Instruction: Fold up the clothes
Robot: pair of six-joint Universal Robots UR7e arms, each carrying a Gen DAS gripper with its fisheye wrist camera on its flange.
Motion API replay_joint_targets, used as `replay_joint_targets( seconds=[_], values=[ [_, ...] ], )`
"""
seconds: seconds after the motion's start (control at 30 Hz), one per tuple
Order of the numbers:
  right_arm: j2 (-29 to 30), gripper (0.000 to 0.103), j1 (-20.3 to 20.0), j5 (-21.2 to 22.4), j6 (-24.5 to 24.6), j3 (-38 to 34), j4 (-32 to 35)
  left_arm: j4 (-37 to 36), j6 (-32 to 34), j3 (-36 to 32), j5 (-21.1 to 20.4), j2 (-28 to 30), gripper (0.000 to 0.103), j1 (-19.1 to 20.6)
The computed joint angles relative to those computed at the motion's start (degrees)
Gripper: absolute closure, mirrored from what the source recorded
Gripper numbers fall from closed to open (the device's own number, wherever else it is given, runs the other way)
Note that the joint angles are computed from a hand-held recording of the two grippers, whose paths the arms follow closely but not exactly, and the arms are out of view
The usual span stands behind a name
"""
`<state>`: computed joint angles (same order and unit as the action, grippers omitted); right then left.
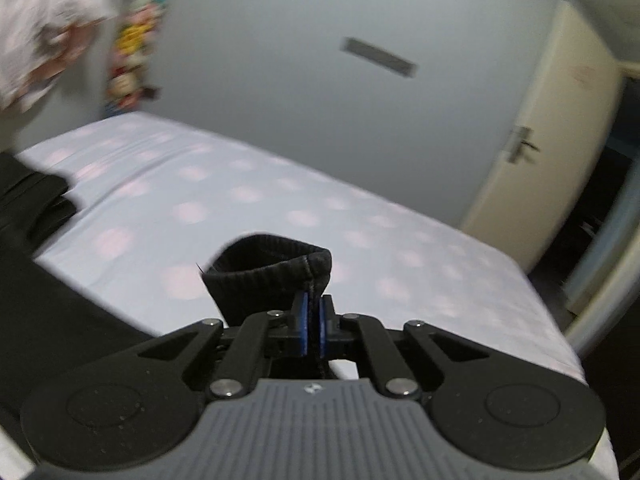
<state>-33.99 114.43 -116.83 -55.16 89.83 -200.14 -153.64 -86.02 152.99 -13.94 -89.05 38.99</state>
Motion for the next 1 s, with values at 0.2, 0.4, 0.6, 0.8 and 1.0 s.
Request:
replay_joint_targets(
  seconds=[0.2,0.4,0.6,0.8,1.0],
  values=[
    [-4.1,0.097,-4.4,-3.5,4.6,-3.5,-0.6,4.7,-2.1,-1.1,-0.4,0.0,0.043,0.1],
    [-8.1,0.097,-12.6,-5.0,13.1,-3.7,0.6,4.6,-2.0,-1.8,-0.8,2.0,0.044,0.6],
    [-6.3,0.098,-22.4,-4.9,18.8,-5.6,5.1,3.9,0.9,-4.2,-2.0,5.6,0.044,1.5],
    [-2.9,0.096,-26.2,-5.6,18.5,-7.0,7.0,-2.7,8.3,-6.2,-2.5,10.3,0.044,2.5],
    [-4.3,0.062,-26.7,-5.9,15.1,-5.4,3.3,-5.2,11.5,-6.9,-3.2,12.6,0.044,3.3]
  ],
)
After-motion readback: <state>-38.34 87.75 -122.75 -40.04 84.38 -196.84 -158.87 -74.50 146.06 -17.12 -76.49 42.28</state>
